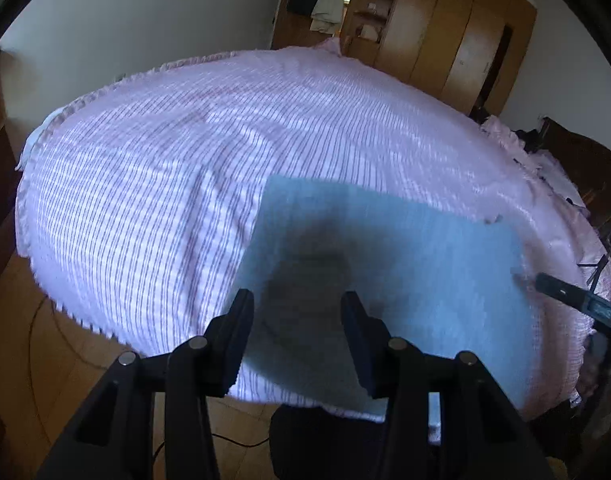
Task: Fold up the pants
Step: 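Grasp the folded pants edge with the right tool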
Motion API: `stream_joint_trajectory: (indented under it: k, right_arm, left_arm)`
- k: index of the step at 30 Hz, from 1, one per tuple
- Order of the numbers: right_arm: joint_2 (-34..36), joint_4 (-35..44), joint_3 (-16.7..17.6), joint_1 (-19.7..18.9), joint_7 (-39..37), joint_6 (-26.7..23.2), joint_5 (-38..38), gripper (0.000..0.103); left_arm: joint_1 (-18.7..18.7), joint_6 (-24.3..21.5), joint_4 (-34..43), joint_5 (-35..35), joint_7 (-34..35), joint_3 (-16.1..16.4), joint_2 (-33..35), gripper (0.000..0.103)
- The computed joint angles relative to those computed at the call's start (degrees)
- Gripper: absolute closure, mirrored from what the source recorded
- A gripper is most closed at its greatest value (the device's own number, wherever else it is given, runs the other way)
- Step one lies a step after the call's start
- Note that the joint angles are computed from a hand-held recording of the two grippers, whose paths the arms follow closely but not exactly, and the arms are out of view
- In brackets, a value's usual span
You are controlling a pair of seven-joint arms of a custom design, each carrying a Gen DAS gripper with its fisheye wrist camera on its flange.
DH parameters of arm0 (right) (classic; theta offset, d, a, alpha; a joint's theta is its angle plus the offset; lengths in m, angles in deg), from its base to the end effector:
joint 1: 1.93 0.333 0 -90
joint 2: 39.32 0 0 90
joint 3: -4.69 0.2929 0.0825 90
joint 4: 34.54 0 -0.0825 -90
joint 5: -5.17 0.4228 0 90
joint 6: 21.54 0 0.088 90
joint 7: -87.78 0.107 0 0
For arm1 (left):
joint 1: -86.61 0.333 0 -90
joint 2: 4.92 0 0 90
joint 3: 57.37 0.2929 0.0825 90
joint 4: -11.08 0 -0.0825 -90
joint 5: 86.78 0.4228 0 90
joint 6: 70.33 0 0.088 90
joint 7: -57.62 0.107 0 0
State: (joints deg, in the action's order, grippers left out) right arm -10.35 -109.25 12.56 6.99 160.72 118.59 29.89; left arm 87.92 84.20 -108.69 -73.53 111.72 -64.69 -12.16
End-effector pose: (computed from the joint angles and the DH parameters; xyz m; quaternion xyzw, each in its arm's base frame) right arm 0.7515 0.2019 0.4985 -0.7499 0.5481 -0.0682 0.3642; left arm 0.5995 -0.0733 0.5259 -0.7612 0.5351 -0.2868 0.2279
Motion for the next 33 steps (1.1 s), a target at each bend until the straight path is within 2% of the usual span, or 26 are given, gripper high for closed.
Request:
stream_joint_trajectory:
  k: [3,7,12,16,18,23,28,30,32,33]
  right_arm:
    - [-5.28,-7.48,0.83,-1.26,-2.57,1.67,2.84,0.050]
    - [-7.66,-11.43,1.00,-1.24,-5.31,0.78,5.63,0.050]
    - [-5.93,-11.28,-0.52,0.44,-2.48,-1.48,3.40,0.050]
    - [-5.15,-12.01,-0.11,0.11,-2.53,-0.23,4.22,0.049]
    - [-4.97,-12.36,0.31,-0.26,-3.36,0.53,5.31,0.047]
    - [-4.51,-12.65,2.23,-2.60,-5.95,-0.22,12.55,0.032]
    - [-4.40,-11.28,1.40,-2.29,-5.04,-3.51,12.76,0.032]
    - [-4.45,-11.20,1.48,-2.52,-4.05,-3.33,14.49,0.037]
    - [-4.12,-10.60,2.01,-3.33,-4.47,-4.23,17.05,0.062]
    - [-3.88,-10.08,1.90,-3.29,-4.15,-4.91,17.18,0.067]
  left_arm:
    - [0.06,1.17,-0.84,0.71,-1.33,-0.24,-0.37,0.055]
    - [-0.61,2.14,-0.55,-0.33,1.04,-0.31,0.30,0.055]
    - [-1.15,-1.87,1.66,-1.68,1.85,-0.09,3.84,0.055]
    - [-1.40,-1.54,1.66,0.91,1.21,0.02,4.60,0.055]
    - [-1.60,-2.23,2.22,1.86,1.08,0.00,5.05,0.055]
    - [-2.01,-4.17,3.28,1.54,0.40,0.09,5.05,0.055]
    - [-2.57,-5.14,2.77,0.57,1.21,-0.30,2.96,0.055]
    - [-2.88,-5.34,2.61,-0.12,1.83,-0.54,2.34,0.055]
    - [-3.25,-5.56,2.92,-0.85,3.06,-0.76,2.32,0.055]
    - [-3.35,-5.94,3.39,-0.57,3.20,-0.92,2.61,0.055]
